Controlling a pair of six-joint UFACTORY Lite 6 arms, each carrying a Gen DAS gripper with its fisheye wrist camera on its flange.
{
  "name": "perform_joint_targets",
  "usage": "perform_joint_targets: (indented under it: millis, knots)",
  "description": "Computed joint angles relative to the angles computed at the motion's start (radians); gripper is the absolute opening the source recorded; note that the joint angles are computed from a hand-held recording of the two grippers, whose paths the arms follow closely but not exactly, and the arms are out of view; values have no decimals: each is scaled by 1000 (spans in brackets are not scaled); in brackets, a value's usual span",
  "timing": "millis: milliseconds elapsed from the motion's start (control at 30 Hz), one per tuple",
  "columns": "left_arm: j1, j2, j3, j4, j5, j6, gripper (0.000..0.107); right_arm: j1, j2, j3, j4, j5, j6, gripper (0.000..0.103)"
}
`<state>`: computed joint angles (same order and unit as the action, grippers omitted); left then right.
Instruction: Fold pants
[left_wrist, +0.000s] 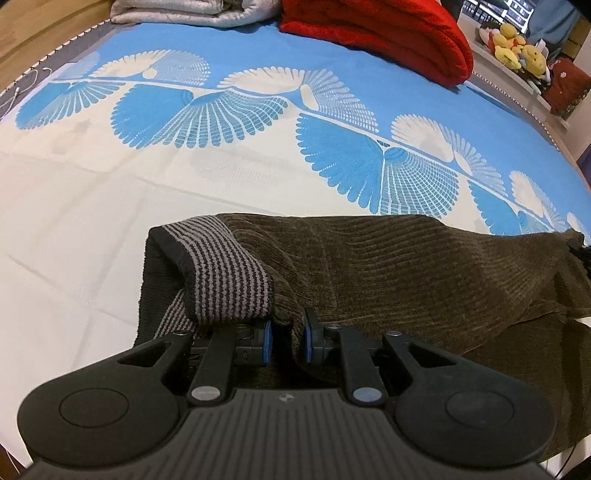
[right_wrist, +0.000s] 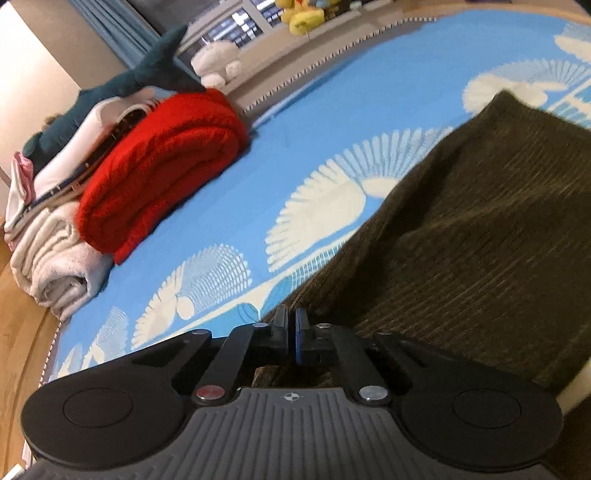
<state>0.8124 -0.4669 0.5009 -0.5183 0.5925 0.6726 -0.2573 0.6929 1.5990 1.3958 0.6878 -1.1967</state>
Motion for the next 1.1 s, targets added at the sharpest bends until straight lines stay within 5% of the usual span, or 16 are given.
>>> perform_joint_targets:
  millis: [167,433,633,767,833,900,1100]
  knots:
    - [106,-96,-11,-70,86,116,15,-91,-236,-159,-37,92,-43,1]
    - [569,-111,-3,-199,403,524,11,-495,-738,-518,-227,393,-80,0]
    - [558,-125,-21,-134,364,497,6,-713,-778,-550,-418,509,-182,3]
    - [509,-74,1,-148,343,398,12,-760,-688,-471,-405,493,-163,9]
    - [490,-18,21,-144,342,331,29,-733,-646,-455,-365,457,-110,23]
    - [461,42,40,-121,336,257,45,-676,-602,-445,-324,396,-73,25]
    - [363,118,48,-80,274,176,47,-463,-453,-367,-299,250,8,25]
